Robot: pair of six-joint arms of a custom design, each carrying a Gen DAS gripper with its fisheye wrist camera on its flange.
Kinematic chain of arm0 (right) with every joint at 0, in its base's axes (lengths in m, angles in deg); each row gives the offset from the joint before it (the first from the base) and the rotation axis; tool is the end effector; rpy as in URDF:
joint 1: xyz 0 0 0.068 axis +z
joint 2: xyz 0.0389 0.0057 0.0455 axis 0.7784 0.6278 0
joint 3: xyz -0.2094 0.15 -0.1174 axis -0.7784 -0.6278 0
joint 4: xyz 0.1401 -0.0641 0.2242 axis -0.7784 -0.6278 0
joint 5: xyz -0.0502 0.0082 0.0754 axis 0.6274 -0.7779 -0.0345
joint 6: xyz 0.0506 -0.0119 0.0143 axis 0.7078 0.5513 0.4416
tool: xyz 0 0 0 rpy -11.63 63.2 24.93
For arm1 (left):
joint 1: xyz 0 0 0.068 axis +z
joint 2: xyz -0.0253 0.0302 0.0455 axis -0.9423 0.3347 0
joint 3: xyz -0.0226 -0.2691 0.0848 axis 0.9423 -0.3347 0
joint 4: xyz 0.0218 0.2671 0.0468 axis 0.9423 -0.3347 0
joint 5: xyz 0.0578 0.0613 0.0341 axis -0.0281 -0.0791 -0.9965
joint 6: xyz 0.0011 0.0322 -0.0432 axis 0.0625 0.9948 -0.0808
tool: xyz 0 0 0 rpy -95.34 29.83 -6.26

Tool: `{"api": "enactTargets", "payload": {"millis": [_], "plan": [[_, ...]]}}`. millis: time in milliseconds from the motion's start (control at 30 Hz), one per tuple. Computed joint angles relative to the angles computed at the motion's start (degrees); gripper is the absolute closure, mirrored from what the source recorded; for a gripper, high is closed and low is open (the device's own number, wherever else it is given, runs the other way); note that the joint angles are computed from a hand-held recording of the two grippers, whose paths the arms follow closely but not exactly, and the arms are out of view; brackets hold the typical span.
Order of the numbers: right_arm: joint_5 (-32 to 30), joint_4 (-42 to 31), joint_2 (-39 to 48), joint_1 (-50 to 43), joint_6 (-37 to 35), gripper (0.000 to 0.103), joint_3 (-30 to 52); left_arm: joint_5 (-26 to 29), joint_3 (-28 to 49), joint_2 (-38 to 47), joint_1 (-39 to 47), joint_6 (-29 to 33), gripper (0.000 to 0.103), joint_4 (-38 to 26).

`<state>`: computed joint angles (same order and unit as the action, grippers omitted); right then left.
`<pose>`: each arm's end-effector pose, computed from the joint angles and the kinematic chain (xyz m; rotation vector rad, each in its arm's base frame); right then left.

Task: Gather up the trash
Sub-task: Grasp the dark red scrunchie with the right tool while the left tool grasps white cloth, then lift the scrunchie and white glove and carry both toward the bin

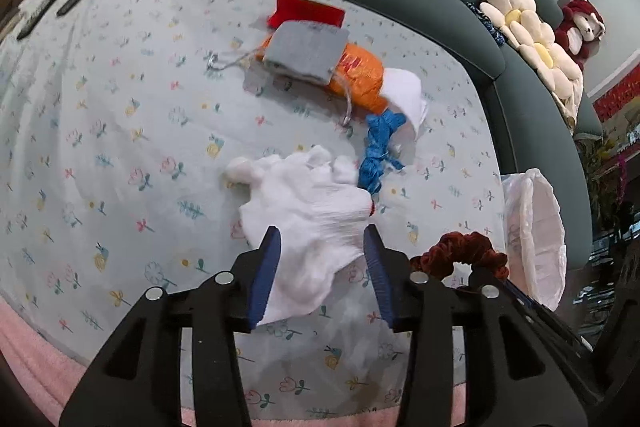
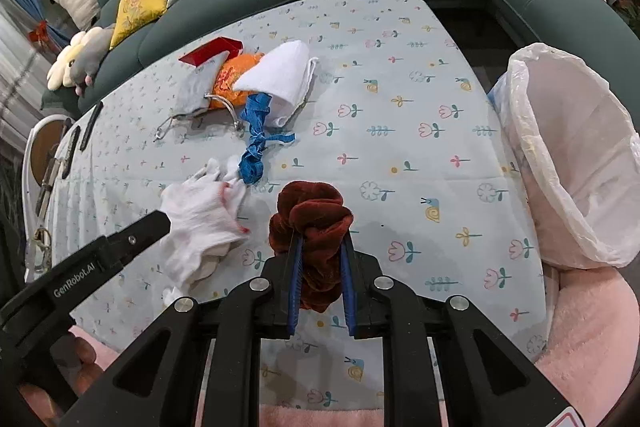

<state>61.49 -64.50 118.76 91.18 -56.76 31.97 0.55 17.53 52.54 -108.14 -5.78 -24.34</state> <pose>0.2420 0.2053 0.1646 -0.3672 2.7178 0.3976 0.1756 -0.1237 0.1646 -0.7521 2.5382 -0.2635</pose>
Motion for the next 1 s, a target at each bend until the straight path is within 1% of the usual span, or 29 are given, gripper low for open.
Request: {"api": "enactTargets", "payload": {"millis": [167, 267, 367, 467, 533, 567, 600, 633, 667, 700, 733, 800, 933, 1000], "plan": [[-0.5, 0.1, -1.0, 0.0, -0.2, 0.087, -0.7, 0.1, 1.2, 3.4, -0.4, 0.6, 0.062, 0.3], [-0.8, 0.1, -0.9, 0.0, -0.2, 0.087, -0.6, 1.8, 1.3, 6.4, 0.3, 1.3, 0.062, 2.3], [-1.2, 0.2, -0.7, -0.1, -0.1, 0.087, -0.7, 2.6, 1.4, 7.7, -0.2, 1.7, 0.061, 4.2], [-1.6, 0.4, -0.1, -0.4, 0.0, 0.087, -0.6, 1.5, 3.1, 10.2, -1.6, 2.8, 0.050, 3.5], [-1.8, 0.4, 0.3, -0.6, 0.1, 0.087, -0.5, 1.5, 3.7, 12.1, -1.4, 3.1, 0.051, 3.7], [-1.8, 0.4, 0.5, -0.6, 0.0, 0.087, -0.4, 1.8, 3.8, 12.6, -1.1, 3.2, 0.055, 3.8], [-1.9, 0.4, 0.6, -0.6, 0.0, 0.087, -0.4, 2.3, 3.5, 12.7, -0.8, 3.3, 0.067, 4.4], [-1.9, 0.5, 0.6, -0.6, -0.1, 0.087, -0.5, 2.8, 3.2, 12.5, -0.4, 3.7, 0.074, 4.9], [-2.0, 0.4, 0.7, -0.7, -0.1, 0.087, -0.5, 3.1, 3.1, 12.2, -0.2, 4.1, 0.085, 5.2], [-2.1, 0.4, 0.7, -0.7, 0.0, 0.087, -0.5, 3.5, 2.8, 11.8, 0.0, 4.4, 0.092, 5.6], [-2.1, 0.5, 0.7, -0.8, 0.1, 0.087, -0.5, 3.9, 2.3, 10.9, 0.2, 4.7, 0.094, 6.1], [-2.2, 0.6, 0.8, -0.8, 0.2, 0.087, -0.5, 2.8, 2.2, 9.4, 0.0, 4.6, 0.098, 5.6], [-2.2, 0.6, 0.0, -0.6, 0.1, 0.087, -0.6, 2.3, 2.0, 6.3, 0.1, 4.7, 0.099, 4.8], [-2.1, 0.5, -0.7, -0.6, 0.0, 0.087, -0.7, 1.9, 1.9, 3.1, 0.1, 4.7, 0.099, 4.0]]}}
